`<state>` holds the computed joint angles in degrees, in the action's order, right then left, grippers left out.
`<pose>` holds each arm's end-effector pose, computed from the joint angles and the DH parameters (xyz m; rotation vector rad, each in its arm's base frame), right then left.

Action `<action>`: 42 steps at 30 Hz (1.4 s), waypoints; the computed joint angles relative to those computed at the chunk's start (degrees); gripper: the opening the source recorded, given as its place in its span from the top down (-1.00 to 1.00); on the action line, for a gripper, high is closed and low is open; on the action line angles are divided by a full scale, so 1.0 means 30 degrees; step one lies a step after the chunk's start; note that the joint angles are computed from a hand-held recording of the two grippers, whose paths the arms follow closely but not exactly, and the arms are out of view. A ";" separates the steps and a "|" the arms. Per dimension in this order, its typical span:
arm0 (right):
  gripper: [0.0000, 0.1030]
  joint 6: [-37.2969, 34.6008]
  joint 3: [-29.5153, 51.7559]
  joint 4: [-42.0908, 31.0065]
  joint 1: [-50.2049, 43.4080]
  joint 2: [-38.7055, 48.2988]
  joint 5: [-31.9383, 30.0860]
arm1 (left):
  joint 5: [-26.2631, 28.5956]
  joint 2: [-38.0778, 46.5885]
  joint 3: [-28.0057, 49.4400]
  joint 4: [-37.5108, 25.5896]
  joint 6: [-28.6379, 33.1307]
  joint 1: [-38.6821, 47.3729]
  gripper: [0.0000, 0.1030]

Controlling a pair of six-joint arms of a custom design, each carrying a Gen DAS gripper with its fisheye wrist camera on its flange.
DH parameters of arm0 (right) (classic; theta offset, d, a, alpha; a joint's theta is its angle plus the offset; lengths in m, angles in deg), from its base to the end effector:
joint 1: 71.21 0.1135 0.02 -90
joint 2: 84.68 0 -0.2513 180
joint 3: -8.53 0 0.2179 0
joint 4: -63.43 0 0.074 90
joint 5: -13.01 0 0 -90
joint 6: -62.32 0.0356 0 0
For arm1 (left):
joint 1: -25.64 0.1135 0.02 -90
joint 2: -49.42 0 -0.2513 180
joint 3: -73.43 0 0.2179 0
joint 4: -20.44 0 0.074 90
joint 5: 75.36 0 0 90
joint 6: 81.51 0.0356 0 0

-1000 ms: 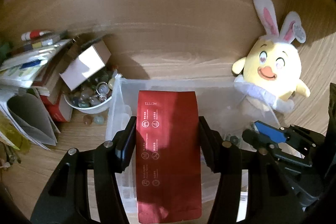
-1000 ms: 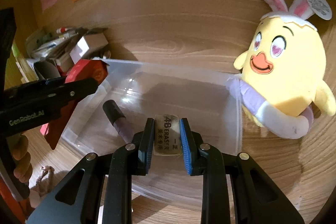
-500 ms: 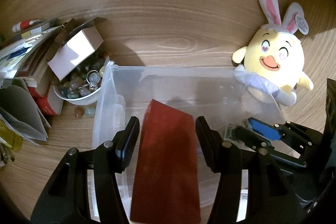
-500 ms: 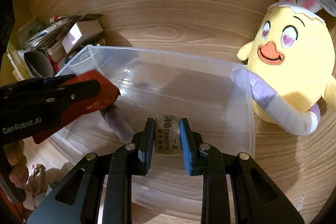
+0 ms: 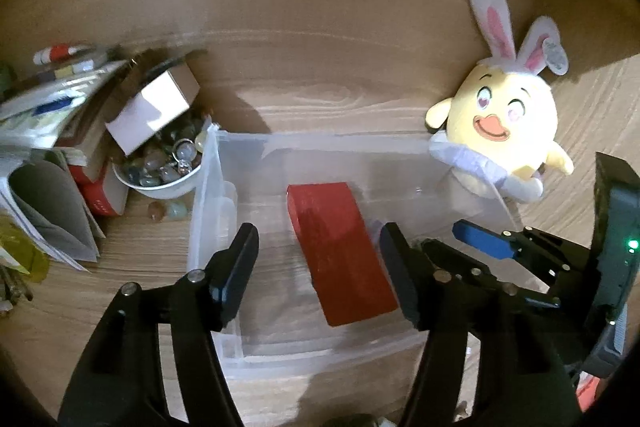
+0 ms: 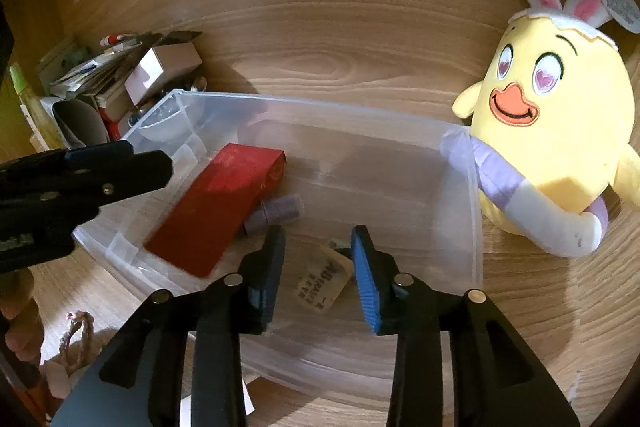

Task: Organize objects
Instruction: 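Open both grippers to drop the eraser and red envelope into the box, then withdraw both tools from the box toward the remaining items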

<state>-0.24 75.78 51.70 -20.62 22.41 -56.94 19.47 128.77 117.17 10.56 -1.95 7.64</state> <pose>0.2176 0.2456 0.1299 -0.3371 2.3834 0.1971 0.2154 -0.0731 0.1555 0.1985 2.3790 -0.3375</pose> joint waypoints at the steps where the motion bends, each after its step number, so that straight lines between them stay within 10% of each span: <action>1: 0.34 0.0002 -0.0110 0.0035 0.0044 -0.0173 0.0035 | -0.0048 -0.0374 -0.0079 -0.0187 0.0006 -0.0047 -0.25; 14: -0.50 0.0484 -0.1278 -0.0930 0.1733 -0.3327 0.2942 | -0.1026 -0.6776 -0.1323 -0.3469 -0.0027 -0.0517 -0.82; 42: -0.60 0.5765 -0.6360 -0.1600 0.6731 -0.6965 0.4985 | -0.1036 -1.3061 -0.4996 -0.8361 0.0659 -0.0917 -0.87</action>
